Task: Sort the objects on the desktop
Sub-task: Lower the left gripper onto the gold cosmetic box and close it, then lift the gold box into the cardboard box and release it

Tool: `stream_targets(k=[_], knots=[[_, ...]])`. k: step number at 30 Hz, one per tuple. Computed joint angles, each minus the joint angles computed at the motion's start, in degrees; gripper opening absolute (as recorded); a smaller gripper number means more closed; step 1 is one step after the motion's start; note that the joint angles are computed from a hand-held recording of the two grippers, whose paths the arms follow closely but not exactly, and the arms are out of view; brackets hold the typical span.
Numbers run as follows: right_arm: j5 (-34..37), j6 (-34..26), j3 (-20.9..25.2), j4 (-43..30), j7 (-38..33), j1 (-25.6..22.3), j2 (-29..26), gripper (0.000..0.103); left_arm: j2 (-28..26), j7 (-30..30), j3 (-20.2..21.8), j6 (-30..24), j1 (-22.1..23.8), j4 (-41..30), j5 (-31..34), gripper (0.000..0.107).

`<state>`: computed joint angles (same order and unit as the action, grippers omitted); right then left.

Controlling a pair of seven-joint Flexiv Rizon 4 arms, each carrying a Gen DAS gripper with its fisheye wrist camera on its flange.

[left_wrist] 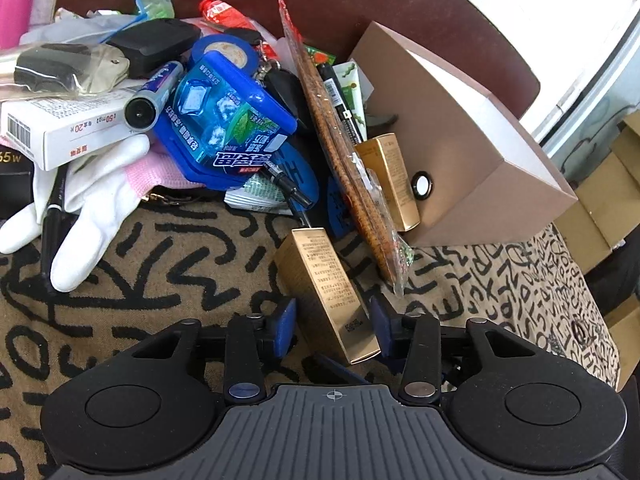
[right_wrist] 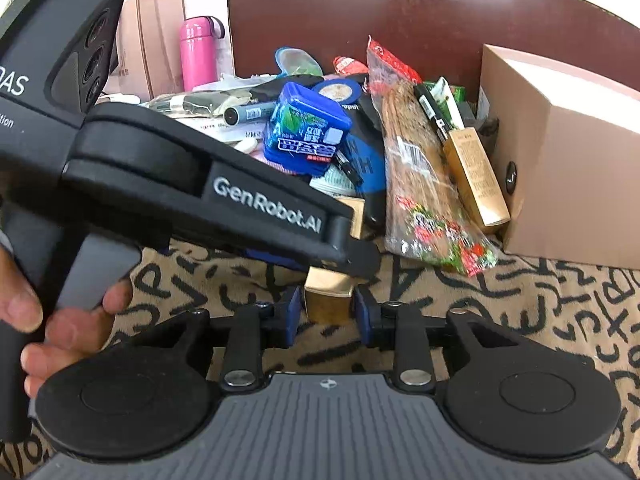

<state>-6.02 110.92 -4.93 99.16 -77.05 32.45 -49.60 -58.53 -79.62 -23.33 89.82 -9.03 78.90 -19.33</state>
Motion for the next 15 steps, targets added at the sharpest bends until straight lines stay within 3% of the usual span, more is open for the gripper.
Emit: stream_targets(k=[1, 2, 5, 9, 15], knots=[[0.21, -0.08, -0.09, -0.21, 0.17, 0.13, -0.11, 0.035, -0.16, -0.3, 0.6, -0.36, -0.46, -0.64, -0.14, 0.057], [0.49, -0.66, -0.37, -0.98, 0.56, 0.55, -0.46, 0.036, -0.28, -0.51, 0.9, -0.43, -0.7, -0.87, -0.22, 0.057], [0.17, -1.08, -0.29, -1.54, 0.93, 0.12, -0.85, 0.035, -0.04, -0.76, 2.04, -0.84, -1.38, -0.94, -0.04, 0.042], [-1.07, -1.06, 1.64, -1.15, 1.38, -1.72, -0.68, 0.031, -0.09, -1.37, 2.93, -1.01, -2.08, -1.3, -0.17, 0.047], [-2.48, -0.02, 3.01, 1.32, 0.62, -2.96, 0.82, 0.03, 1.7, -3.36, 4.91, -0.04, -3.47, 0.74, 0.12, 0.042]])
